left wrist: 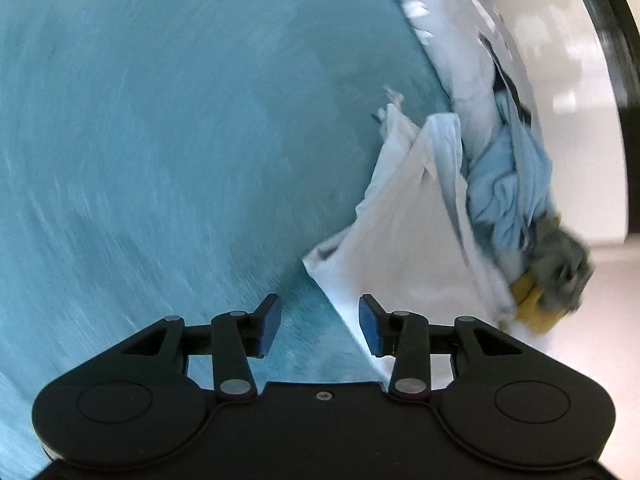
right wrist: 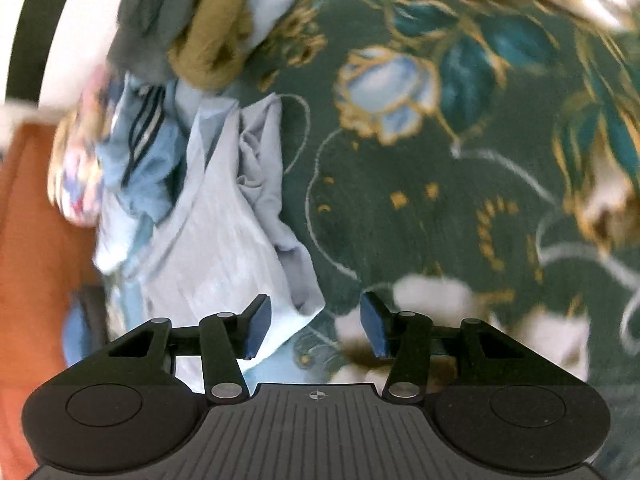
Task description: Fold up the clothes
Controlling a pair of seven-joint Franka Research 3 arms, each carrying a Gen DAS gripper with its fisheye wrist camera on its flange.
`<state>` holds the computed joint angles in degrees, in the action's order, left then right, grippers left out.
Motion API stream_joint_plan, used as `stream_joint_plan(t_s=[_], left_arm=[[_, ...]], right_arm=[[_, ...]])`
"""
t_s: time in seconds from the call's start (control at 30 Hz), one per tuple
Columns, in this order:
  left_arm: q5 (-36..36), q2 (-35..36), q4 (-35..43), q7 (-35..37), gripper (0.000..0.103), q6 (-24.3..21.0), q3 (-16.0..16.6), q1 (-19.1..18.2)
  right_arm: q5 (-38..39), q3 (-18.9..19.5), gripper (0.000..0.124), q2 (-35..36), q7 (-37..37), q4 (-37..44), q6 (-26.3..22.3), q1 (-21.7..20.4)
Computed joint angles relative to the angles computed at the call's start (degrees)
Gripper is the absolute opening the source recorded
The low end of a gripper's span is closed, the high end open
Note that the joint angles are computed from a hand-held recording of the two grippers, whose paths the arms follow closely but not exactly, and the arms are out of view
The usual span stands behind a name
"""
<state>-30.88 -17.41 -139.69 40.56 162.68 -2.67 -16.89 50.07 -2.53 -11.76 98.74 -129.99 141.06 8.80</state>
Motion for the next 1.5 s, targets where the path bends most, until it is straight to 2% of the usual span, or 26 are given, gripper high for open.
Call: stream_joint_plan(t_s=[0.13, 0.23, 0.3, 0.4, 0.43, 0.47, 0.5, 0.53, 0.57, 0.67, 0.73, 0.83, 0.97, 1.17, 1.27, 1.43, 1.5], left_arm=[[-5.2, 2.7, -1.3, -1.7, 0.041, 10.1, 0.1, -3.0], [-8.7, 4.9, -1.4, -1.7, 0.04, 16.7, 1.9, -6.6], [-8.7, 6.0, -1.3, -3.6, 0.039, 19.7, 2.5, -7.5], [-5.5, 7.3, -1.3, -7.7, 0.037, 22.4, 1.4, -6.3], [-3.7, 7.6, -1.3, -9.5, 0.032, 22.5, 0.0, -4.7], [-1.7, 7.7, -1.3, -11.5, 0.025, 22.1, -1.6, -2.6], [0.3, 7.7, -1.3, -13.6, 0.021, 21.3, -3.1, -0.6], [2.8, 7.5, -1.3, -15.8, 0.012, 20.2, -4.7, 1.6], [5.1, 7.3, -1.4, -17.7, 0.006, 19.2, -5.8, 3.3], [14.5, 6.6, -0.5, -22.4, 0.002, 15.6, -8.9, 8.2], [20.2, 6.1, 0.6, -24.1, 0.002, 13.2, -9.6, 9.9], [23.4, 4.7, 1.2, -24.5, 0.002, 11.5, -7.6, 8.4], [23.5, 1.6, 0.4, -23.0, 0.001, 10.1, -4.2, 5.3], [20.9, -7.5, -4.7, -17.2, 0.001, 5.1, -0.1, 0.7], [18.7, -15.0, -10.1, -15.5, 0.002, 2.6, 1.5, -1.6], [17.7, -27.1, -17.8, -14.3, 0.002, -5.2, 2.5, -2.6], [17.0, -30.1, -20.2, -13.4, 0.002, -6.8, 3.2, -3.1]], right_arm=[[7.0, 0.4, 0.047, -0.4, -0.6, -2.0, 2.7, 1.7], [12.7, 1.0, 0.047, 0.7, -3.2, -2.5, 7.0, 3.4], [17.2, 1.6, 0.046, 1.6, -3.6, -2.5, 10.4, 4.3], [17.5, 2.6, 0.044, 3.5, -3.1, -1.0, 13.5, 5.0], [16.9, 2.9, 0.043, 4.1, -2.4, -0.5, 14.3, 5.1], [16.1, 3.2, 0.039, 4.6, -1.0, -0.1, 15.1, 5.2], [14.4, 3.5, 0.028, 5.2, 1.2, 0.4, 15.8, 5.1], [11.2, 3.9, 0.018, 5.7, 4.9, 0.8, 16.0, 4.9], [8.1, 4.1, 0.013, 6.1, 8.0, 1.1, 16.1, 4.7], [0.2, 4.8, 0.007, 6.6, 14.1, 2.1, 16.6, 4.5], [-5.1, 5.2, 0.005, 6.3, 17.3, 2.4, 17.1, 4.5], [-10.7, 5.8, 0.004, 4.8, 21.5, 1.9, 19.0, 4.7], [-15.3, 6.4, 0.004, 1.5, 25.5, -0.3, 21.7, 5.1], [-23.1, 9.0, 0.004, -7.5, 34.4, -7.0, 20.9, 3.9], [-26.9, 11.3, 0.004, -13.9, 40.0, -11.2, 18.1, 2.7], [-31.3, 14.3, 0.004, -24.0, 47.2, -17.1, 9.5, 2.8], [-32.6, 15.5, 0.004, -26.5, 49.9, -18.9, 6.8, 3.1]])
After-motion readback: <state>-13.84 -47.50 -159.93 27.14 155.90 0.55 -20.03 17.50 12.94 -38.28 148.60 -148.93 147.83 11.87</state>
